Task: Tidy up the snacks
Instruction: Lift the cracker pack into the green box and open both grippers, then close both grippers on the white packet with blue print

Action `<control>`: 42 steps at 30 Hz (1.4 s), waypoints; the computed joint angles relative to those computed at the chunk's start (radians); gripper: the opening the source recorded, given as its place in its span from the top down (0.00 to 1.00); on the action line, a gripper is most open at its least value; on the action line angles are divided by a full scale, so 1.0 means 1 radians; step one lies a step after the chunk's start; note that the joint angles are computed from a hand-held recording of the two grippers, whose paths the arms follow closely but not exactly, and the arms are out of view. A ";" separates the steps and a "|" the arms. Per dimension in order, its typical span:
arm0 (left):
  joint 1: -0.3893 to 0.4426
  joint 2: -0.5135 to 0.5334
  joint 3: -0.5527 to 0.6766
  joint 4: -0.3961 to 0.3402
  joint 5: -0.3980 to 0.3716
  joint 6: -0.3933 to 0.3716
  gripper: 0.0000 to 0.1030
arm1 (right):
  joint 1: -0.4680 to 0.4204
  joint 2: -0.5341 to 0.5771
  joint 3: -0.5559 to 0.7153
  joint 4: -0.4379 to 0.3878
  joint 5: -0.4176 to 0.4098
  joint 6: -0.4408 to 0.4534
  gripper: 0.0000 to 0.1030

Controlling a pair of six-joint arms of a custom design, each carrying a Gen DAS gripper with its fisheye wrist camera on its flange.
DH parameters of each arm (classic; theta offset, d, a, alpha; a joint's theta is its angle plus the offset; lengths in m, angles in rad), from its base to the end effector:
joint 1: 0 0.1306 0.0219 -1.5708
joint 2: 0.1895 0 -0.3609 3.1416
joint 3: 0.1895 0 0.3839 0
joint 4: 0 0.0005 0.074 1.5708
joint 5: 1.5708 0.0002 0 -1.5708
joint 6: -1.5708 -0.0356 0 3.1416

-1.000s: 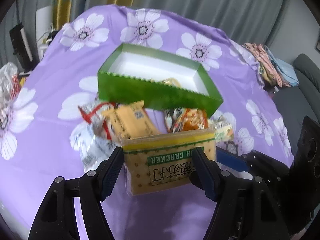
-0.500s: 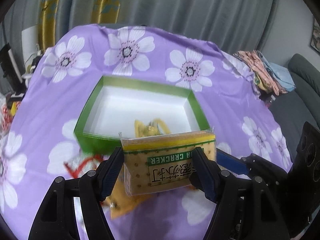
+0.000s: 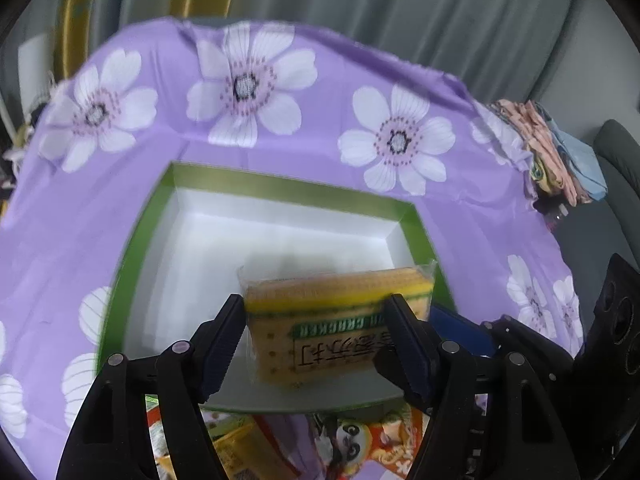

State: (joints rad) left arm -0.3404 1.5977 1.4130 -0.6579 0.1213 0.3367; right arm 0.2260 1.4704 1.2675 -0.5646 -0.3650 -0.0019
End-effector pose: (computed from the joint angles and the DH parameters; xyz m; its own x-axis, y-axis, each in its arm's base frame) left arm 0.5163 -0.1880 0.3308 -0.7986 -0.0650 -0.5983 0.1520 0.9401 -0.3051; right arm 0.4915 0.1255 0.3381 -0.6776 -0.1540 -0.7192 -0.4584 0.8531 0.2492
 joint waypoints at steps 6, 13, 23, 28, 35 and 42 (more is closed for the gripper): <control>0.008 0.017 0.004 0.005 0.007 0.019 0.22 | -0.004 -0.005 -0.008 -0.009 0.047 -0.023 0.36; 0.042 -0.085 -0.095 0.042 0.000 0.051 0.15 | -0.066 -0.114 -0.085 -0.014 0.047 -0.041 0.32; 0.051 -0.271 -0.278 0.049 -0.010 0.062 0.15 | -0.109 -0.284 -0.204 -0.067 0.056 -0.047 0.26; 0.083 -0.381 -0.378 0.041 -0.015 0.093 0.15 | -0.099 -0.349 -0.255 -0.103 0.045 -0.051 0.26; 0.144 -0.480 -0.491 0.013 -0.019 0.118 0.15 | -0.038 -0.411 -0.318 -0.151 0.006 -0.045 0.26; 0.208 -0.499 -0.572 0.009 0.036 0.112 0.15 | 0.097 -0.406 -0.345 -0.174 -0.048 -0.055 0.26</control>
